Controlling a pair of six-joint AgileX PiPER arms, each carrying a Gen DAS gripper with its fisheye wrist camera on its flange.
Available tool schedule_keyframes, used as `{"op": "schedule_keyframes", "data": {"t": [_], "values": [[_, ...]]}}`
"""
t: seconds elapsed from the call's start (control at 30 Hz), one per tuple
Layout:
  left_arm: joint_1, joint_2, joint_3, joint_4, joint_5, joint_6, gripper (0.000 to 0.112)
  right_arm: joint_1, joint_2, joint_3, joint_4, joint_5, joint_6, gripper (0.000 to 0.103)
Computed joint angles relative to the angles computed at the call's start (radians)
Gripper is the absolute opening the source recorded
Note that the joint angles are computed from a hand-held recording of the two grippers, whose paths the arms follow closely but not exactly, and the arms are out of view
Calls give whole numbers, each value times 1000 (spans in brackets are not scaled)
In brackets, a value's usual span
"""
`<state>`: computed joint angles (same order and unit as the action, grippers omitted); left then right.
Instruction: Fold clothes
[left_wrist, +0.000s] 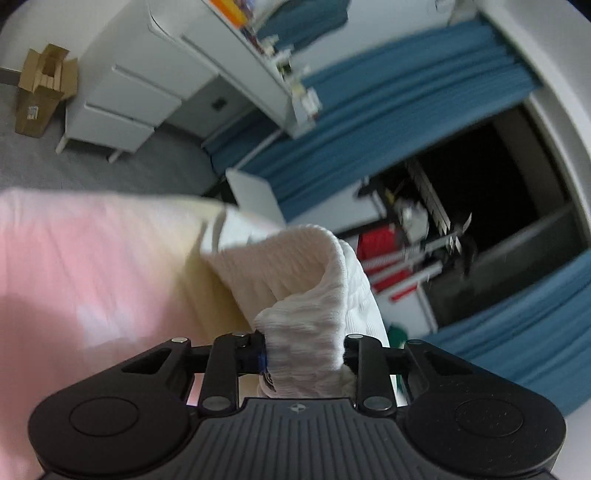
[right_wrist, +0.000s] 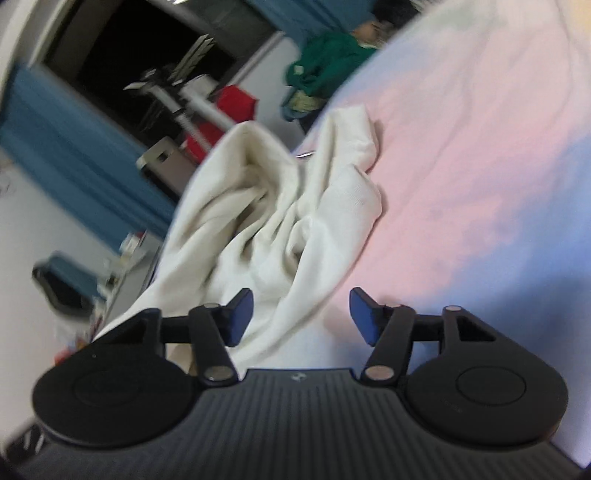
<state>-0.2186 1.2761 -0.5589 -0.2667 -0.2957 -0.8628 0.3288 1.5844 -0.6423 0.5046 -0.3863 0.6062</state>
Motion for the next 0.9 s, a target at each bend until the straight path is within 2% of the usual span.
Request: {"op": "schedule_keyframes", "data": {"t": [0.03,0.13,0.17,0.23,0.3,0.37,0.47,0.63,0.8,0.9], "values": [[19,-12,6,14,-8,-22,28,-16,52,-47,15,16,0,59],[80,-10,19,138,-32,-159,28,-58,202,-204,125,80,-64,41],[101,-9,23,176,-40,-201,28,-57,235,-232,184,63,-104,34],[140,36,22,248,-87,-269,28,-45,275,-259,281,5,-174,31],[168,55,26,314,-103,-328,28,-34,291,-284,369,-15,-261,20],[193,71,21,375,-115,-374,28,-22,275,-264,364,-59,-256,12],[254,81,29,510,-148,-482,28,-26,188,-206,316,-99,-299,11],[284,85,29,534,-145,-524,27,-52,-61,-74,433,-159,-521,10],[316,32,30,587,-110,-575,27,-244,-369,30,537,-115,-701,10],[366,-9,38,722,-93,-720,27,-393,-506,65,575,-114,-799,10]]}}
